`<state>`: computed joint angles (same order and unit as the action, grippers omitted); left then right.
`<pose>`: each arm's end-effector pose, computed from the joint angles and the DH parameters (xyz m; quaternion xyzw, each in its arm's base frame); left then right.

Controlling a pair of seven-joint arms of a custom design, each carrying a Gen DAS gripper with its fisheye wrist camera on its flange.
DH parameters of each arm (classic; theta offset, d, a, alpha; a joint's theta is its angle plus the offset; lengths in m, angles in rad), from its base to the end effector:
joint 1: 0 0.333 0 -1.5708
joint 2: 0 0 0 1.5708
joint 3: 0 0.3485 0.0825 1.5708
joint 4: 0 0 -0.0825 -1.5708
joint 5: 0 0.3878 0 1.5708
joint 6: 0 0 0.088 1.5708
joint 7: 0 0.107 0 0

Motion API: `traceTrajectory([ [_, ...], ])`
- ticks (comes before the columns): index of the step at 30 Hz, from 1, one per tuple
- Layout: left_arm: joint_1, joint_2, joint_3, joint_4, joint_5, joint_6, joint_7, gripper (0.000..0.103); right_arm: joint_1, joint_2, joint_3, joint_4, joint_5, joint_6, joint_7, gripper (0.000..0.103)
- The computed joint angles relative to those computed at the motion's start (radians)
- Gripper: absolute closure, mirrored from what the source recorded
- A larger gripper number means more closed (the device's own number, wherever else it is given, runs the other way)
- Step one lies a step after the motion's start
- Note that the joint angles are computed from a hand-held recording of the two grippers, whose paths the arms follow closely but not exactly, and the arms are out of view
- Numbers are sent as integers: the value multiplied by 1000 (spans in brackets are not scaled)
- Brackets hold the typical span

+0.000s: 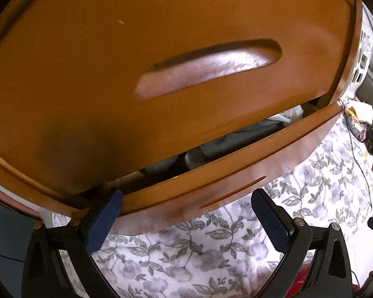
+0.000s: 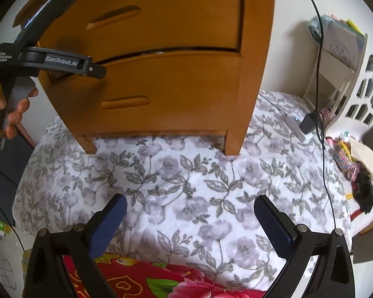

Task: Organize soft objects
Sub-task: 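Hook the lower drawer handle with the left tool and pull it open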

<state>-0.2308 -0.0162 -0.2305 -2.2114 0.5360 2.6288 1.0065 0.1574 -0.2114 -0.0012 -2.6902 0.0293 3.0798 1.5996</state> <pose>0.4981 -0.2619 0.4598 -0.5666 0.7774 -0.1512 0.2273 0.4392 0.0668 0.3976 -0.7079 0.6413 -0.1850 0.2311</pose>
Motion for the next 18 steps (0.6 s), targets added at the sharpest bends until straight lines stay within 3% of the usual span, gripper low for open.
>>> traceTrajectory([
  [10, -19, 58, 6, 62, 28, -51, 25, 0, 44, 38, -43, 16, 81, -14, -51, 0],
  [18, -36, 84, 16, 86, 61, -84, 16, 0, 56, 52, -43, 24, 136, -24, -93, 0],
])
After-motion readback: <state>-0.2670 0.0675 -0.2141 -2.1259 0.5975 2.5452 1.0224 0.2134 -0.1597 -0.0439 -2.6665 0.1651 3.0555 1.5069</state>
